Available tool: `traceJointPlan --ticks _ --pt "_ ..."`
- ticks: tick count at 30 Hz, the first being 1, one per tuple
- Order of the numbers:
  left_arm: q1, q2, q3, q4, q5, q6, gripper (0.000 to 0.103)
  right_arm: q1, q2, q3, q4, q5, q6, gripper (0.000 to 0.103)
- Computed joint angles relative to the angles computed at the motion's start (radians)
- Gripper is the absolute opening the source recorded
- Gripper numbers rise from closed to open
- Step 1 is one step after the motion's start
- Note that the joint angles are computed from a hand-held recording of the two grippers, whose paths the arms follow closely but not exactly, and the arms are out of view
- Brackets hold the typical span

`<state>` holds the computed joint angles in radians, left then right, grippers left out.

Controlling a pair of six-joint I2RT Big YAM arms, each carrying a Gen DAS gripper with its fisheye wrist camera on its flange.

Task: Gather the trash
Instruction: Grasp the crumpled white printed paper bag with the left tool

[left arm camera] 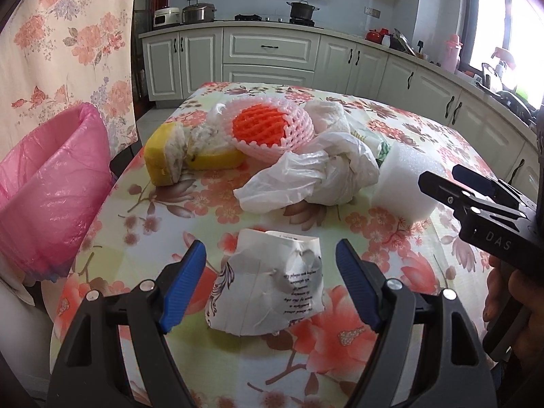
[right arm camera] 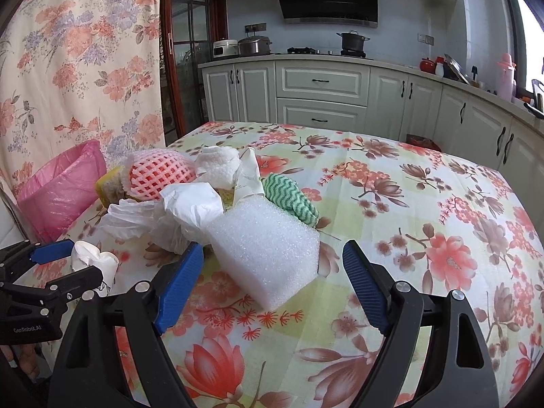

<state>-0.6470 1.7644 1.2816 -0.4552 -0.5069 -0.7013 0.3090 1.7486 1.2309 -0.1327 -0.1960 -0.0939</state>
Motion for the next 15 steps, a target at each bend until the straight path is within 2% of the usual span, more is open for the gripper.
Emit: traceJointPlan --ticks 3,5,15 --pt "0.003 0.008 0.004 -0.007 0.009 0.001 0.072 0.002 0.009 0.010 -0.011 0.003 -0.002 0.080" --pt "0.010 0.015 0.009 -0.017 0.033 -0.001 0.063 0.004 0.016 0.020 -0.024 0.003 -0.005 0.080" --pt "0.029 0.004 -0.001 0.022 0.066 0.015 0.062 0.015 0.052 0.071 -0.064 0.012 -0.014 0.081"
